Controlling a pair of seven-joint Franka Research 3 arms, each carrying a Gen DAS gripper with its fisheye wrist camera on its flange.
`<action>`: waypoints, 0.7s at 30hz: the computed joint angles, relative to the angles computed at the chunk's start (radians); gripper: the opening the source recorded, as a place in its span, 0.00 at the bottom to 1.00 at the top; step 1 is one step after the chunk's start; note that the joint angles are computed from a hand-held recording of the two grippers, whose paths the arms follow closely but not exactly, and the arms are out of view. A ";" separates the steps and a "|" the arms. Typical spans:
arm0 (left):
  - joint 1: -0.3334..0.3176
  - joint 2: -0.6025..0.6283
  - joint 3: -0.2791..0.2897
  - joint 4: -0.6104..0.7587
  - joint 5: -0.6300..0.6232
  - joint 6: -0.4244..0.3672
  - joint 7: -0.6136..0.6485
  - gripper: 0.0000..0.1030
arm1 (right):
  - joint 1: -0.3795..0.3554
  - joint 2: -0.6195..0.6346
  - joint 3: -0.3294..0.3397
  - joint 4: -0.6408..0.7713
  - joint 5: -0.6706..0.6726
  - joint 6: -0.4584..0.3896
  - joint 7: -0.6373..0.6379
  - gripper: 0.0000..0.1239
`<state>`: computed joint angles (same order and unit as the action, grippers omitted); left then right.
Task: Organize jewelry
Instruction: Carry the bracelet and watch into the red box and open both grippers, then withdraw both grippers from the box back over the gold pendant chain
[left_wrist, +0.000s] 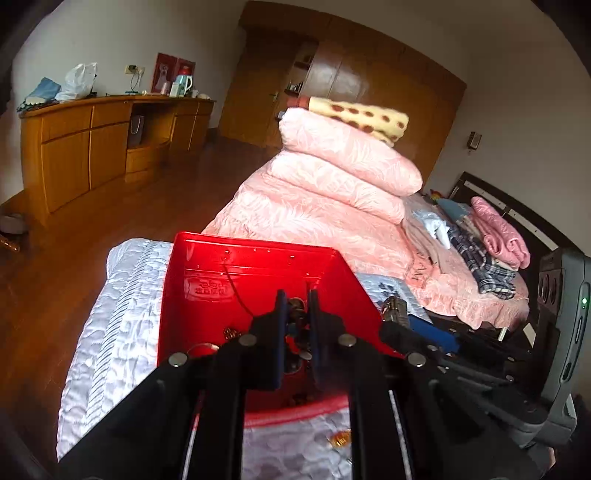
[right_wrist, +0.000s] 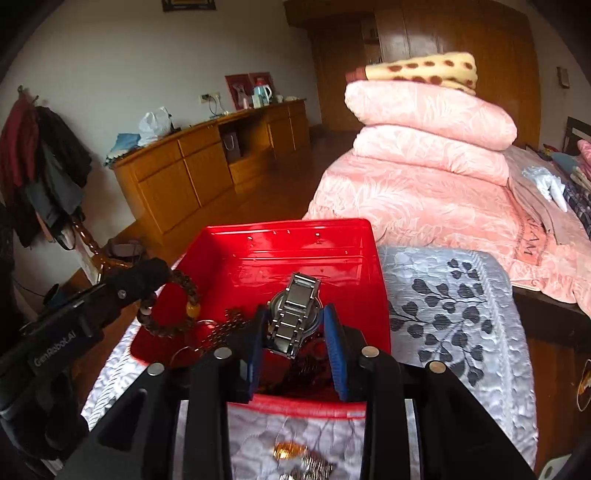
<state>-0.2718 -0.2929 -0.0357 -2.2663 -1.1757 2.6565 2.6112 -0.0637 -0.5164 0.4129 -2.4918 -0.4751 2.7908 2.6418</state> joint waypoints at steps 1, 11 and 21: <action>-0.001 0.020 -0.003 0.012 0.000 0.007 0.001 0.10 | -0.004 0.015 -0.003 0.002 -0.001 0.010 0.000 0.25; 0.032 0.092 -0.036 0.046 -0.019 0.075 -0.013 0.55 | -0.043 0.017 0.019 0.005 -0.127 -0.033 0.106 0.36; -0.019 -0.032 -0.008 -0.067 -0.143 0.254 0.151 0.91 | -0.038 -0.159 0.055 -0.124 -0.132 -0.042 0.198 0.72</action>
<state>-0.2912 -0.3246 -0.0441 -2.3328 -1.3190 2.9109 2.7620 -0.1014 -0.6754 0.4678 -2.6157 -0.6074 2.7489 2.8401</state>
